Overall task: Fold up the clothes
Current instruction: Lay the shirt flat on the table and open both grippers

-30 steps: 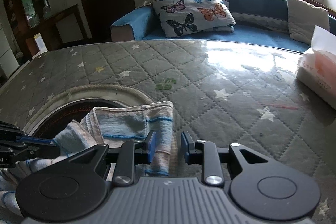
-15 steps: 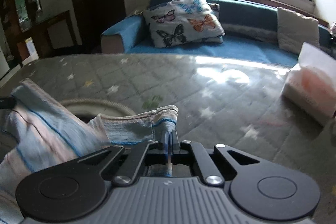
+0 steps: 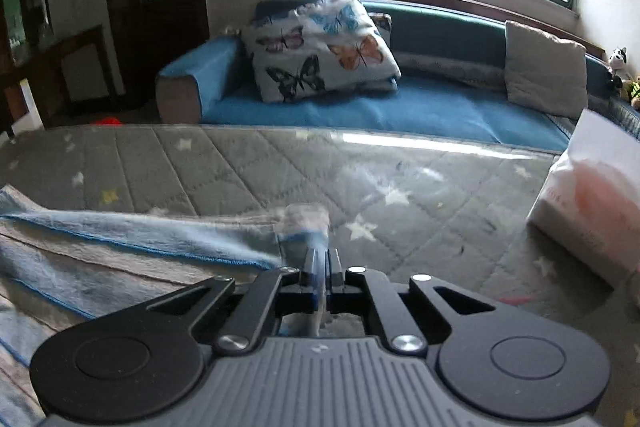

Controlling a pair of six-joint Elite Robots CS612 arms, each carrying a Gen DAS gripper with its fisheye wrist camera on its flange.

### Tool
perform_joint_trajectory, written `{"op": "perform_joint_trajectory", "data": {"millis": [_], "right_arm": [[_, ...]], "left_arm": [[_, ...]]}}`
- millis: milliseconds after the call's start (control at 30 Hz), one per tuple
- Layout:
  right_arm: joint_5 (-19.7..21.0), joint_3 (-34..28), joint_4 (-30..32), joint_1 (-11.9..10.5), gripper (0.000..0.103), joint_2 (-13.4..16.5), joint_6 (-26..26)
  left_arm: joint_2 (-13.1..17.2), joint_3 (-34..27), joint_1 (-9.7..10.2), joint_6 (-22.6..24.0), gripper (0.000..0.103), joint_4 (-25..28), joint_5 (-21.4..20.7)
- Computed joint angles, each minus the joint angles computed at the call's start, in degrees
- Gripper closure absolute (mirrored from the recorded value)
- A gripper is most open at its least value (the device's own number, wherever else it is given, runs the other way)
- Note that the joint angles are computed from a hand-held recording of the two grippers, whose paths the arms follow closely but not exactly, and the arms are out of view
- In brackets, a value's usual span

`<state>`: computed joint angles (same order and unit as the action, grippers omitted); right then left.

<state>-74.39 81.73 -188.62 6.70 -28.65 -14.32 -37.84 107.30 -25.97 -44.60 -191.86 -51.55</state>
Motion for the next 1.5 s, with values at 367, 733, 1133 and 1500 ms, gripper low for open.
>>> {"op": "perform_joint_trajectory", "data": {"millis": [367, 733, 1133, 1500], "right_arm": [[1.6, 6.4, 0.8, -0.1, 0.059, -3.9, -5.5], [8.0, 19.8, -0.6, -0.4, 0.028, -10.0, -17.1], [10.2, 32.8, -6.6, -1.0, 0.016, -14.0, -29.0], [12.8, 39.4, -8.3, -4.7, 0.012, -16.2, -31.2]], "left_arm": [[-3.0, 4.4, -2.04, -3.8, 0.029, 4.3, 2.0], [-4.7, 10.7, -8.98, -0.9, 0.010, 0.9, 1.6], [-3.7, 14.9, -17.89, 3.8, 0.001, -3.2, 7.3], [-3.7, 19.0, -21.32, -1.8, 0.000, -3.8, 7.8]]}}
